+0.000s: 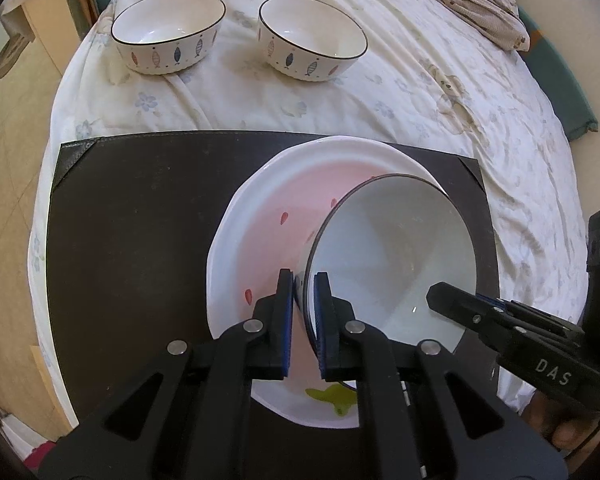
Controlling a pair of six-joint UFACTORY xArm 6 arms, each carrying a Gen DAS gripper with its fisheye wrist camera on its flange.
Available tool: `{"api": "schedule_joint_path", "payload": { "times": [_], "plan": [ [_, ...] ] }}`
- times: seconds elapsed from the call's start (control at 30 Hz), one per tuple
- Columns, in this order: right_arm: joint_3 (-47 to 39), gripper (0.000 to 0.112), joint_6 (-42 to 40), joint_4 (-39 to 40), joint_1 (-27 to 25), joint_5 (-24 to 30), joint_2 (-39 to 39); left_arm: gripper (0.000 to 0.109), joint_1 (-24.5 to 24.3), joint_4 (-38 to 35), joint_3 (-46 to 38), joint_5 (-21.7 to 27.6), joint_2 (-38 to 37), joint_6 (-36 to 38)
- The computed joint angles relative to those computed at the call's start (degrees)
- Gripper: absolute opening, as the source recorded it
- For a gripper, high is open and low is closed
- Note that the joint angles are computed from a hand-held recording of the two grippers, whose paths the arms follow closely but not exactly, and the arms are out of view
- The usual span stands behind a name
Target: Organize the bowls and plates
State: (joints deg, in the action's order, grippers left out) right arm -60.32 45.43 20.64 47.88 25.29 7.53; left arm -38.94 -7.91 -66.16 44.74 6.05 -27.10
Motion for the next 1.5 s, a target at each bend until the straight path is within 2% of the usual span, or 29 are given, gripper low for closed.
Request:
{"api": "schedule_joint_path", "payload": {
  "times": [0.2, 0.37, 0.4, 0.5, 0.6, 0.77, 0.87, 1.07, 1.37, 1.4, 1.47, 1.5],
  "plan": [
    [0.1, 0.02, 0.0, 0.5, 0.0, -0.9, 0.1, 0.01, 0.2, -2.3, 1.7, -2.8, -0.5, 1.0],
    [0.2, 0.02, 0.4, 0.1, -0.1, -0.8, -0.1, 0.011, 0.0, -1.5, 1.5, -2.1, -0.5, 1.1],
    [0.3, 0.02, 0.7, -0.1, -0.1, -0.8, -0.2, 0.014, -0.2, -0.6, 1.3, -1.7, -0.5, 0.6],
    [0.2, 0.02, 1.9, -2.1, -0.1, -0.9, -0.3, 0.034, -1.0, 4.6, 0.8, -0.3, -0.5, -2.8],
    [0.1, 0.02, 4.8, -6.2, -0.3, -0.7, -0.9, 0.039, -1.5, 9.0, 1.4, -0.7, -1.4, -5.2],
    [0.0, 0.02, 10.0, -12.4, -0.4, 0.0, -2.1, 0.055, -1.7, 13.3, 2.2, -0.8, -2.8, -8.3],
    [-0.2, 0.02, 11.6, -14.5, -0.3, 0.5, -2.6, 0.062, -2.2, 18.8, 2.0, 0.8, -3.4, -12.2],
    [-0.9, 0.021, 15.6, -19.8, 0.3, 2.5, -3.1, 0.062, -2.8, 22.5, 3.1, 1.2, -5.1, -13.7],
    [0.3, 0.022, 18.7, -22.4, 0.6, 2.9, -4.4, 0.062, -2.2, 24.1, 5.7, -0.5, -8.4, -16.1],
    [0.4, 0.025, 18.8, -22.4, 0.5, 2.8, -4.5, 0.062, -2.0, 24.1, 5.9, -0.6, -8.7, -16.4],
    [0.9, 0.045, 19.6, -23.0, 0.5, 2.7, -4.9, 0.062, -1.7, 23.8, 6.0, -0.2, -9.2, -16.8],
    [1.3, 0.065, 20.9, -24.0, 0.5, 2.3, -5.2, 0.062, -1.6, 23.5, 5.7, 0.1, -9.4, -16.4]
  ]
}}
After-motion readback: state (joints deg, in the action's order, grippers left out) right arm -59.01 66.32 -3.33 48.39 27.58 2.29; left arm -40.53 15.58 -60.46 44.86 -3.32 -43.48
